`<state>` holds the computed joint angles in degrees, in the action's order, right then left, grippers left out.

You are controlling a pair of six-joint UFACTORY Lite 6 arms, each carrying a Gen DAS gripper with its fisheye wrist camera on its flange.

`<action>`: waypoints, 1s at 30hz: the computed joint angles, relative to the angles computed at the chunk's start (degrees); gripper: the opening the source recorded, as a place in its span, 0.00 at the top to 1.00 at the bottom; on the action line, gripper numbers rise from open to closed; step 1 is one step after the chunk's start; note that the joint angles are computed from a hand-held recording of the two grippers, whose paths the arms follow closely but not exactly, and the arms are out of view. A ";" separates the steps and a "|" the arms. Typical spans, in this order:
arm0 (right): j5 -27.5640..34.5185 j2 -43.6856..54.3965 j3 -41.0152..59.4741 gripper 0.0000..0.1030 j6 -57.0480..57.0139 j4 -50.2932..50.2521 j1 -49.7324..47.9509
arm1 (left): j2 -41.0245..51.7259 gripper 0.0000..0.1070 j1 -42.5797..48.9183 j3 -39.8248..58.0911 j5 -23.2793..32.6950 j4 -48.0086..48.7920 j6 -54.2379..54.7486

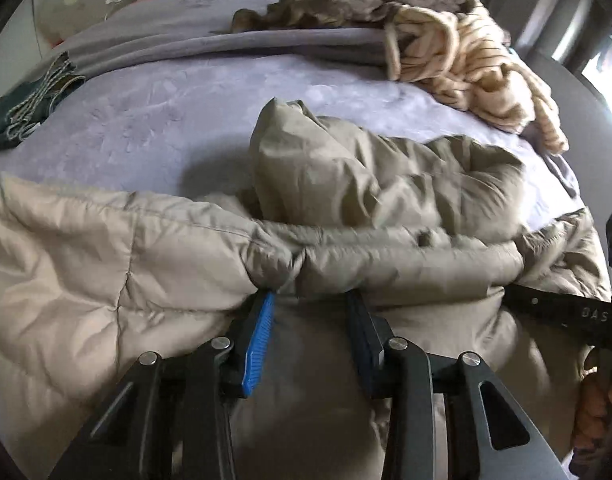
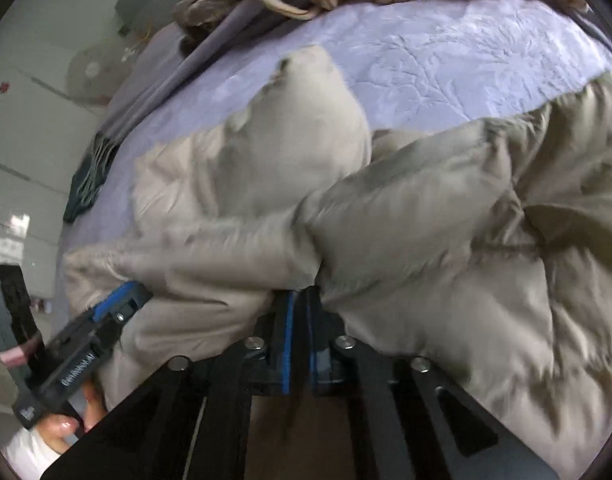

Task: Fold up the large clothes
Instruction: 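Carry the hem over toward the collar with both tools and lay it down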

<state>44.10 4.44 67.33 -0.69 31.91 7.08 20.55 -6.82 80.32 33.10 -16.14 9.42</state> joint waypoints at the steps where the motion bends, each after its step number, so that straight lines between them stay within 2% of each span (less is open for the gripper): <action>1: -0.77 1.60 0.33 1.00 -1.89 1.94 -0.99 | 1.94 0.62 0.07 2.09 0.14 0.15 0.09; 4: -0.87 6.08 2.05 1.00 -7.59 7.86 -4.02 | 5.34 0.62 0.42 6.80 1.95 0.35 1.14; 6: 1.77 7.29 4.10 1.00 -8.74 8.29 -5.48 | 3.71 0.62 1.74 5.81 1.57 1.07 2.33; 9: 4.89 4.69 6.38 1.00 -8.77 1.64 -8.21 | -1.07 0.62 5.61 2.01 -0.25 6.14 3.08; 10: 5.29 3.62 6.69 1.00 -8.67 -1.15 -9.54 | -2.64 0.62 7.53 0.17 -1.69 10.57 1.02; 12: 5.11 1.28 6.76 1.00 -6.81 -9.82 -13.01 | -2.91 0.62 11.21 -1.16 -3.03 15.00 -1.16; 14: 4.69 0.55 5.84 1.00 -6.92 -13.39 -18.18 | -0.04 0.62 15.93 0.17 -2.92 13.36 0.17; 16: 4.30 1.78 4.61 1.00 -7.80 -11.26 -22.60 | 3.25 0.59 17.98 2.15 -3.01 12.47 -0.61; 17: 3.70 2.94 4.60 1.00 -7.83 -10.44 -23.44 | 4.60 0.53 18.02 2.87 -3.44 12.94 -1.57; 20: 1.40 6.92 3.90 1.00 -9.00 -6.49 -25.87 | 8.19 0.53 16.39 4.00 -5.81 17.18 -6.42; 22: -1.82 9.81 4.99 1.00 -6.11 -8.34 -23.43 | 9.31 0.53 15.41 3.92 -6.96 19.75 -9.32; 25: -2.64 10.67 6.01 1.00 -2.98 -11.72 -21.17 | 10.17 0.53 14.79 5.51 -5.51 21.53 -11.58; 30: 2.11 11.67 11.98 0.95 4.22 -17.50 -18.30 | 6.72 0.52 14.65 6.75 0.86 23.25 -12.13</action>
